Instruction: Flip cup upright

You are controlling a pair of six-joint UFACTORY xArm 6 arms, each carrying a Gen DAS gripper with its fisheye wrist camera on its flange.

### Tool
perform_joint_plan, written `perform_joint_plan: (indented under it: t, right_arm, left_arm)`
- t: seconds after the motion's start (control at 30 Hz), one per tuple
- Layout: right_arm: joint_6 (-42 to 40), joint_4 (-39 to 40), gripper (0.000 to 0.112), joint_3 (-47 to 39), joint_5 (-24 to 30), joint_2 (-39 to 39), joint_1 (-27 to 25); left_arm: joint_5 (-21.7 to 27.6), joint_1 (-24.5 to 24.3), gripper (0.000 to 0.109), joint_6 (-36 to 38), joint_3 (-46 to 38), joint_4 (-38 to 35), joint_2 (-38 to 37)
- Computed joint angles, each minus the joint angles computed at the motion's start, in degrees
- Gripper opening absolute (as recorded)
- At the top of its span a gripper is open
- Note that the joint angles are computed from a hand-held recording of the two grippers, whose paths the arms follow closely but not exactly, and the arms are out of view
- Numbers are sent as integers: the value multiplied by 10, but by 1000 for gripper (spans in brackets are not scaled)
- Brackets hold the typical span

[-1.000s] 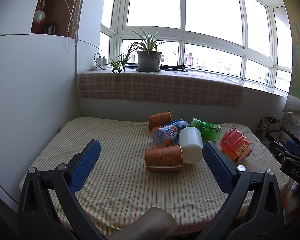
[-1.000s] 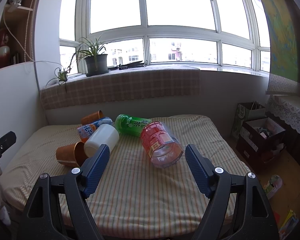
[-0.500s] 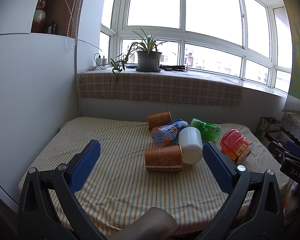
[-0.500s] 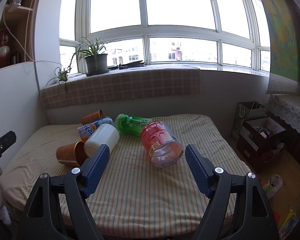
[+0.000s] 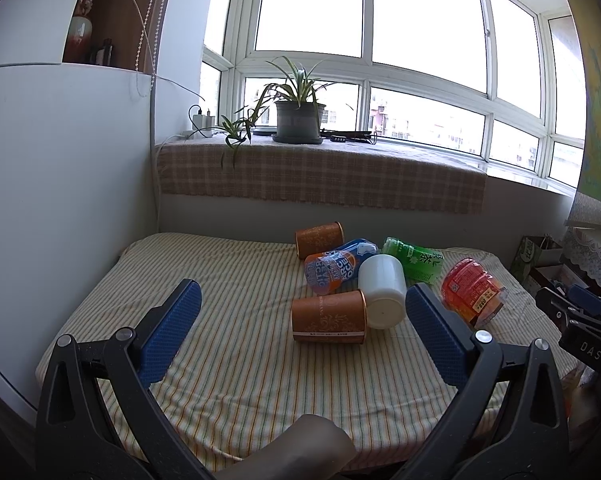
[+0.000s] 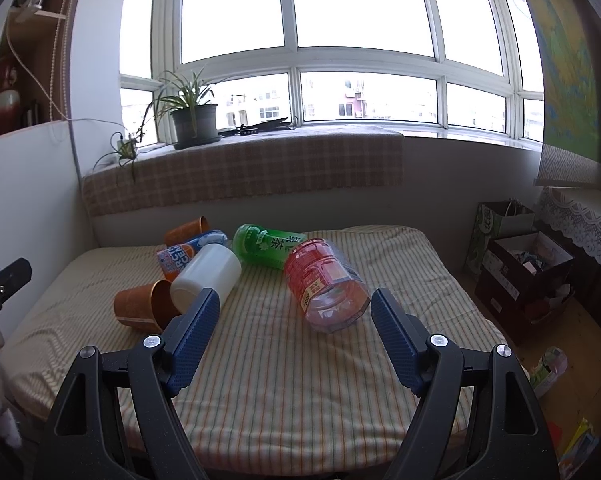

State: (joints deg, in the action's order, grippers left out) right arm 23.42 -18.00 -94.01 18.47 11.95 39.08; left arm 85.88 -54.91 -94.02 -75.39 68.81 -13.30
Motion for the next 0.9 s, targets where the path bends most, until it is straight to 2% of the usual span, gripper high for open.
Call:
perform_joint_plan:
  t: [0.53, 0.7, 0.9]
  right_arm:
    - [-2, 3, 78, -6, 8, 3, 4]
    - [-3, 5, 78, -12, 15, 5, 3]
    - [-4, 20, 78, -13, 13, 7, 4]
  left_arm:
    - [-5, 3, 103, -1, 0, -1, 2]
    - [-25, 15, 103, 9, 8, -6, -5]
    - [-64, 38, 103, 53, 27, -16, -34]
